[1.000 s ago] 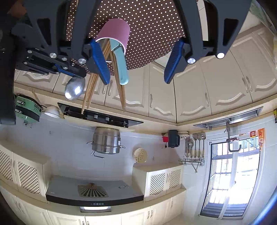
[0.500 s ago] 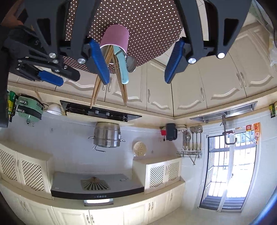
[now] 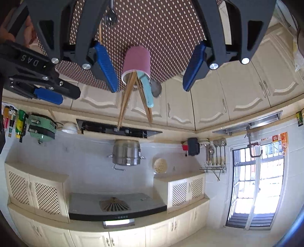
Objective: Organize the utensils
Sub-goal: 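Close the left gripper on the black-handled spork while the right gripper approaches the chopstick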
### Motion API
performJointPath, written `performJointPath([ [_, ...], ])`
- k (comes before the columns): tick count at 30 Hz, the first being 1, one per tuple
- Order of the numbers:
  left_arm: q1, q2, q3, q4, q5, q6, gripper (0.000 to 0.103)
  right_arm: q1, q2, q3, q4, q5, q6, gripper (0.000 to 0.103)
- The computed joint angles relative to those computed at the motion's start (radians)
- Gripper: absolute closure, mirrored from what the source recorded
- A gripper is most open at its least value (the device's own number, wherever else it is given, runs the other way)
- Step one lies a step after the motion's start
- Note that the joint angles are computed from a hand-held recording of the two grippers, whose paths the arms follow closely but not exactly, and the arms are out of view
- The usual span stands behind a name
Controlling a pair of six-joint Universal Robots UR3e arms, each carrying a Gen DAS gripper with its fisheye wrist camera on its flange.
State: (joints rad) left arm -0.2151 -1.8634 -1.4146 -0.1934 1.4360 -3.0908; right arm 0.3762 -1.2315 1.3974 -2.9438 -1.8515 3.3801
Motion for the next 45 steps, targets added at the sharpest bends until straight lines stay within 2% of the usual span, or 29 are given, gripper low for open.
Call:
performJointPath([
  [3,0.017,0.042,-0.061,-0.052,-0.062,0.002,0.029,-0.004,-0.039,0.078,-0.007,0.006,0.024,0.041],
  [6,0.053,0.066,-0.091,-0.158,-0.160,0.007,0.029,-0.021,-0.081,0.174,-0.017,0.021,0.052,0.040],
  [13,0.101,0.016,-0.051,-0.439,-0.293,0.000,0.029,-0.065,-0.143,0.380,-0.055,0.083,0.116,0.037],
  [16,0.077,-0.024,-0.053,-0.477,-0.249,0.007,0.029,-0.078,-0.143,0.450,-0.083,0.109,0.147,0.037],
  [19,0.043,-0.061,-0.041,-0.526,-0.208,0.055,0.029,-0.082,-0.131,0.509,-0.117,0.130,0.166,0.036],
  [24,-0.009,-0.121,-0.010,-0.579,-0.155,0.122,0.029,-0.126,-0.112,0.609,-0.200,0.224,0.212,0.036],
  [31,-0.077,-0.221,0.074,-0.595,-0.035,0.122,0.029,-0.198,-0.096,0.727,-0.321,0.307,0.260,0.036],
  [37,-0.142,-0.338,0.220,-0.622,0.078,0.117,0.029,-0.229,-0.068,0.763,-0.373,0.347,0.260,0.036],
  [40,-0.150,-0.365,0.277,-0.654,0.086,0.119,0.029,-0.236,-0.052,0.771,-0.402,0.357,0.260,0.036],
  [45,-0.168,-0.473,0.479,-0.763,0.092,0.121,0.029,-0.240,-0.037,0.751,-0.404,0.360,0.252,0.034],
])
